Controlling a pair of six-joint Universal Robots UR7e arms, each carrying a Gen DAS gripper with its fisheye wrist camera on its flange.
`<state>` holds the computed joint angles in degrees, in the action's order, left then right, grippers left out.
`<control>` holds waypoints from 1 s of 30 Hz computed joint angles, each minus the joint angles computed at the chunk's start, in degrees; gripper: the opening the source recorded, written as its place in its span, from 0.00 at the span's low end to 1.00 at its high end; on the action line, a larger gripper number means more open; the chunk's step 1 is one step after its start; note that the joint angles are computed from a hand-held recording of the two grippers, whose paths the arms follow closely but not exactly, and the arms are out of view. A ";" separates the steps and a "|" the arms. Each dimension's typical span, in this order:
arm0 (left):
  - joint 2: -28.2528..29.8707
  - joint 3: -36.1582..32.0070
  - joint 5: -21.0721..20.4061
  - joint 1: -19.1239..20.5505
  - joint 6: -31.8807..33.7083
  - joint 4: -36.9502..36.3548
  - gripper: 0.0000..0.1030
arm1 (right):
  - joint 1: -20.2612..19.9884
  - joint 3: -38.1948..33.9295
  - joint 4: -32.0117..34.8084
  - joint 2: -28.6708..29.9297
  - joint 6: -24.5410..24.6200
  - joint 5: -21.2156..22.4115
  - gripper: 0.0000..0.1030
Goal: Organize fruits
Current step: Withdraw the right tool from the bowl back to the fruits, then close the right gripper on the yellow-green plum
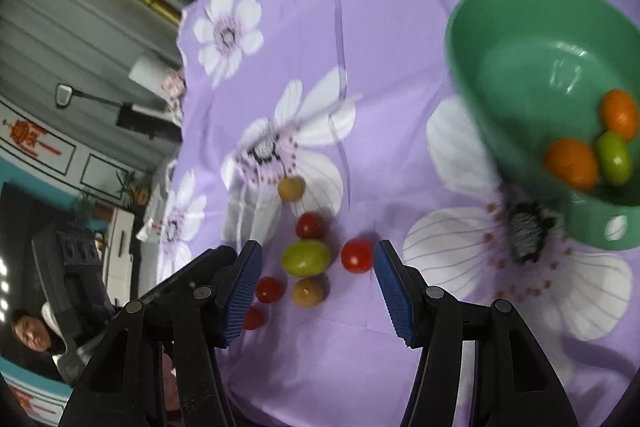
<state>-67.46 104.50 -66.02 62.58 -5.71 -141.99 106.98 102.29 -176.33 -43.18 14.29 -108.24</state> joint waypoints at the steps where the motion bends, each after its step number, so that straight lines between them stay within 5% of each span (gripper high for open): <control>1: 0.18 -0.10 -0.18 0.21 -0.05 0.38 0.57 | -0.20 -0.63 0.91 0.41 0.26 0.74 0.58; 4: 0.87 -0.74 -2.19 1.22 -1.66 2.17 0.55 | -0.90 -3.18 4.78 1.91 0.22 4.29 0.58; 11: 2.22 -1.01 -3.84 1.39 -0.49 3.31 0.47 | -0.78 -8.38 11.94 5.00 1.06 3.96 0.58; 30: 4.63 -2.49 -4.85 2.40 -0.62 4.78 0.42 | 1.03 -14.34 21.00 8.22 -1.49 -4.51 0.58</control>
<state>-62.82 102.01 -70.87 64.99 -6.33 -137.21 108.01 87.94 -155.33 -34.96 12.80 -112.75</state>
